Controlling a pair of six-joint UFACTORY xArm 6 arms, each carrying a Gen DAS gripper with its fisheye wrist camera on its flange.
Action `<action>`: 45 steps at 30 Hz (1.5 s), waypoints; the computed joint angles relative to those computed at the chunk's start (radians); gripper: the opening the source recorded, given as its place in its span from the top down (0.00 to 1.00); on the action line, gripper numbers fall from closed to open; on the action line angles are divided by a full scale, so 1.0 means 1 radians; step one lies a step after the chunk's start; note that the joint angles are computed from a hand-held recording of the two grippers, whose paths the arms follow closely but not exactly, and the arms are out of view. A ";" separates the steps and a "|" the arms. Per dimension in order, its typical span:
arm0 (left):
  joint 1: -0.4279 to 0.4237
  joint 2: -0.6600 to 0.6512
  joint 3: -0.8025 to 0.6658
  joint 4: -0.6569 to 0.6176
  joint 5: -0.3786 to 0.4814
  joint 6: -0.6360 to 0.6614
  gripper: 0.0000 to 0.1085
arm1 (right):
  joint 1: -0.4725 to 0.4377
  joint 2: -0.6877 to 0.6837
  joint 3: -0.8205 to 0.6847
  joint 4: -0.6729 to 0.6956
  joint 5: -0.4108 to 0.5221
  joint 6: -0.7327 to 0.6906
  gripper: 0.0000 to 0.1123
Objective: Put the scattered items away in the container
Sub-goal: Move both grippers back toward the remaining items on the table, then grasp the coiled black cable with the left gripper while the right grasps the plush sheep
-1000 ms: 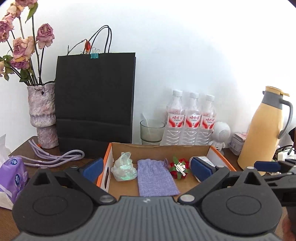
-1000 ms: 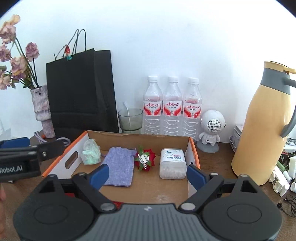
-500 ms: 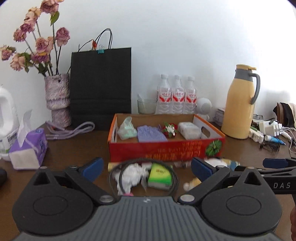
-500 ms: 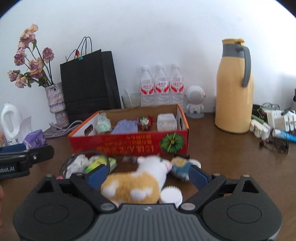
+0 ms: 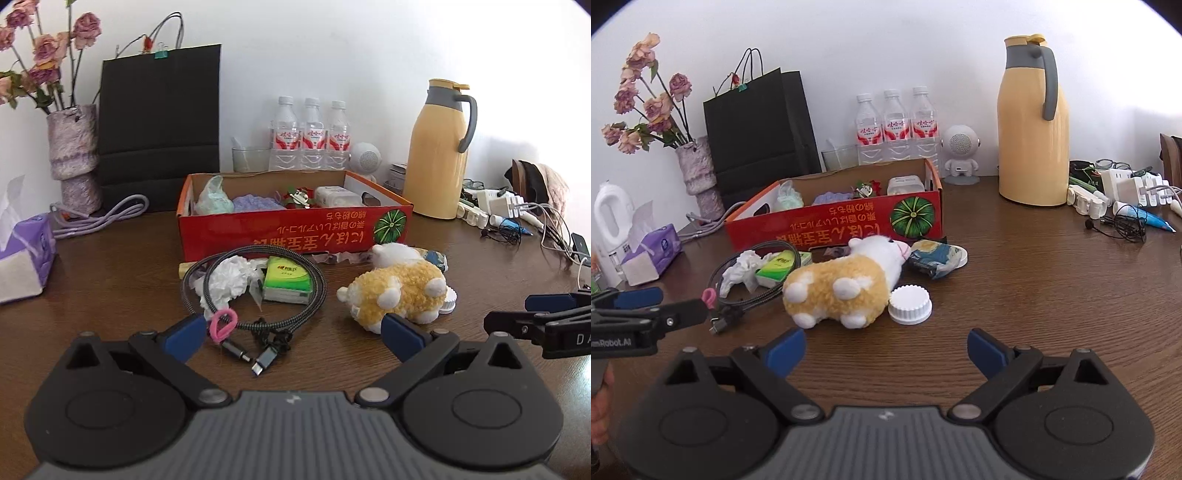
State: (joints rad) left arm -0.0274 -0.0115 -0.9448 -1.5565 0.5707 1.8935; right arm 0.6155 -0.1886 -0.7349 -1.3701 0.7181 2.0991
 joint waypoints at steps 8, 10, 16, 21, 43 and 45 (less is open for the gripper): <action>-0.042 0.175 -0.214 0.140 0.020 -0.077 0.32 | -0.074 0.043 -0.043 -0.064 -0.085 -0.006 0.16; -0.048 0.220 -0.265 0.228 0.010 -0.194 0.57 | -0.094 0.062 -0.063 -0.086 -0.115 -0.014 0.16; -0.043 0.282 -0.326 0.366 0.119 -0.280 0.31 | -0.147 0.136 -0.133 -0.113 -0.191 -0.027 0.18; -0.062 0.311 -0.345 0.454 0.112 -0.304 0.41 | -0.181 0.196 -0.185 -0.114 -0.245 -0.062 0.17; 0.007 0.146 -0.279 0.091 -0.007 -0.078 0.95 | -0.200 0.430 -0.439 0.051 -0.220 -0.349 0.18; 0.016 0.130 -0.267 0.084 -0.006 -0.083 0.95 | -0.203 0.425 -0.434 0.043 -0.231 -0.357 0.24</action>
State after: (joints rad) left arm -0.0117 0.1190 -1.2119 -1.4724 0.5651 1.8105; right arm 0.4129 0.2367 -1.1691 -1.3271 0.4870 1.7420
